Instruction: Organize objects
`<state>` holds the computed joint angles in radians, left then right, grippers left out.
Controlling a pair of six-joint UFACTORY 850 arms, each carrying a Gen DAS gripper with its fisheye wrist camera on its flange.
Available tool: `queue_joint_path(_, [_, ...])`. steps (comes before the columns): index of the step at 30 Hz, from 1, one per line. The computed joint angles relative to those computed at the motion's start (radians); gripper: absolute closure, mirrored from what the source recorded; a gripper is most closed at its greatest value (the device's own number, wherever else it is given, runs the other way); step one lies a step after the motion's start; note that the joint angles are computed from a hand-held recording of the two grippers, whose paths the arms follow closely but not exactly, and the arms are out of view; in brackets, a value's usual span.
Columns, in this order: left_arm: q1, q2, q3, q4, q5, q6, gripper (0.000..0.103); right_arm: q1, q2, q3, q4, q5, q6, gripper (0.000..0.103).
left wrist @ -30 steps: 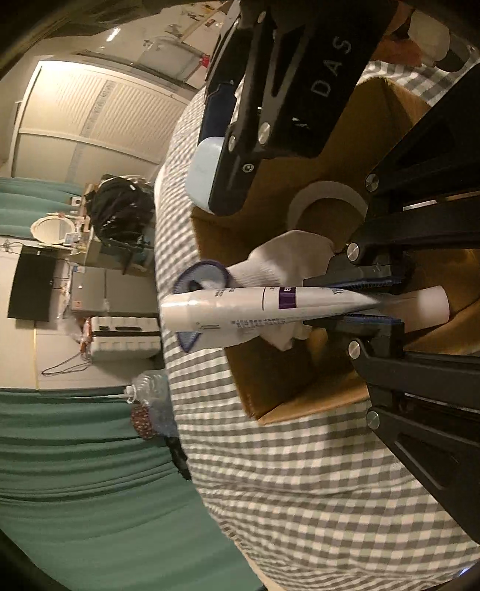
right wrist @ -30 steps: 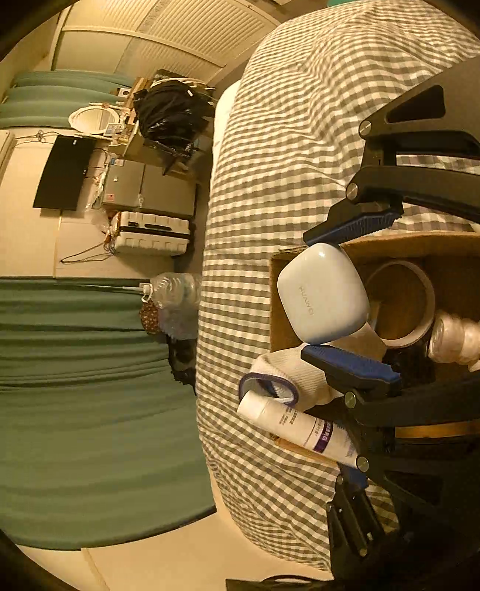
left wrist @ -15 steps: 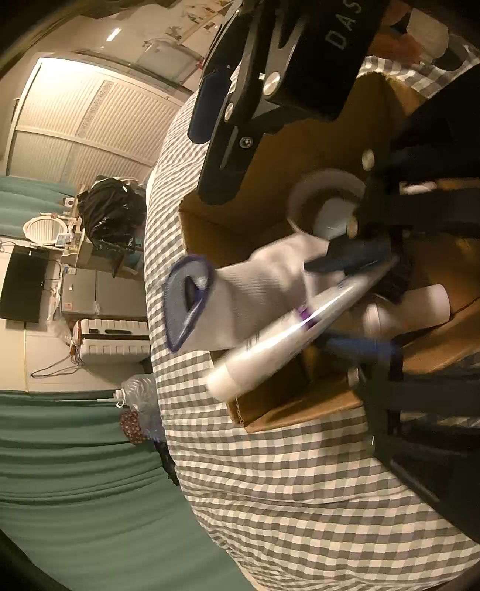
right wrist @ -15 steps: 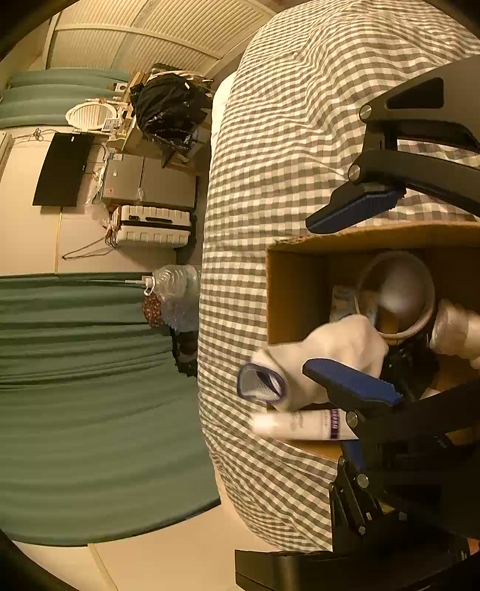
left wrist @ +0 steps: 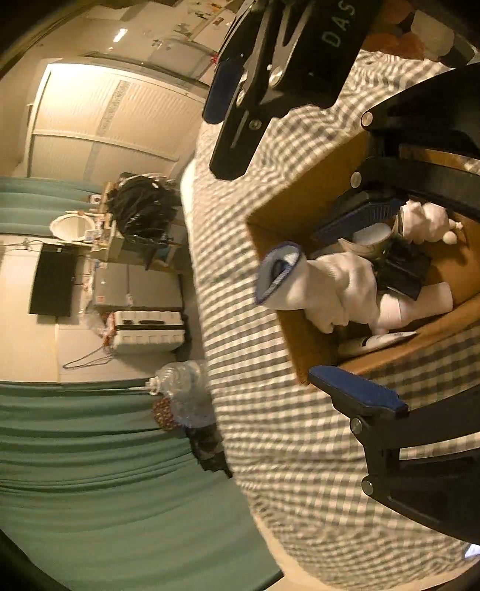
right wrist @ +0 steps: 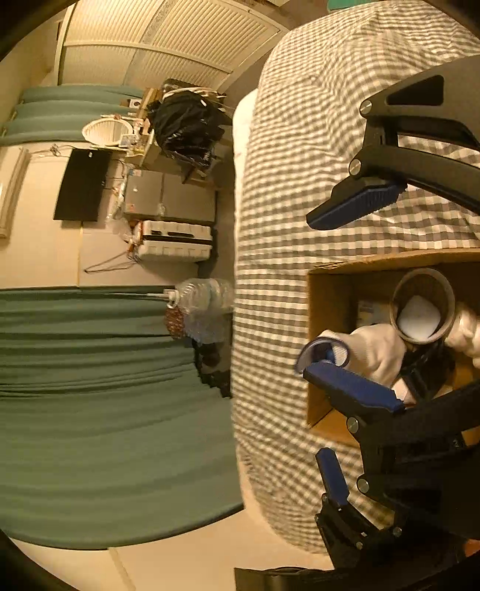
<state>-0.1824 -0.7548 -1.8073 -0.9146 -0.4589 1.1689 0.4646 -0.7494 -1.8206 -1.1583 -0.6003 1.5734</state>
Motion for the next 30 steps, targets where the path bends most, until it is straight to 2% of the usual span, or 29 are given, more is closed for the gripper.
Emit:
queue_joint_path(2, [0.009, 0.037, 0.026, -0.052, -0.003, 0.047, 0.03, 0.016, 0.028, 0.011, -0.019, -0.025, 0.013, 0.026])
queue_joint_path(5, [0.022, 0.1, 0.076, -0.124, 0.002, 0.11, 0.022, 0.052, 0.074, 0.027, -0.054, -0.105, 0.016, 0.023])
queue_joint_path(9, [0.044, 0.19, 0.145, -0.229, -0.008, 0.217, 0.021, 0.097, 0.134, 0.044, -0.074, -0.197, 0.026, 0.022])
queue_joint_path(11, [0.056, 0.231, 0.175, -0.275, -0.009, 0.27, 0.02, 0.12, 0.176, 0.068, -0.099, -0.228, 0.062, 0.016])
queue_joint_path(14, [0.074, 0.298, 0.228, -0.383, -0.011, 0.385, 0.011, 0.157, 0.236, 0.108, -0.152, -0.28, 0.114, 0.011])
queue_joint_path(20, [0.123, 0.416, 0.344, -0.637, -0.052, 0.635, 0.0, 0.255, 0.306, 0.171, -0.258, -0.428, 0.172, 0.002])
queue_joint_path(22, [0.139, 0.449, 0.394, -0.718, -0.068, 0.725, 0.0, 0.29, 0.327, 0.209, -0.298, -0.476, 0.208, 0.002])
queue_joint_path(25, [0.154, 0.481, 0.446, -0.764, -0.082, 0.792, 0.0, 0.332, 0.348, 0.274, -0.356, -0.532, 0.286, 0.0])
queue_joint_path(27, [0.162, 0.497, 0.486, -0.816, -0.098, 0.864, 0.0, 0.341, 0.357, 0.308, -0.358, -0.542, 0.314, 0.0])
queue_joint_path(30, [0.163, 0.519, 0.554, -0.976, -0.093, 1.038, 0.0, 0.349, 0.355, 0.342, -0.369, -0.555, 0.37, 0.0])
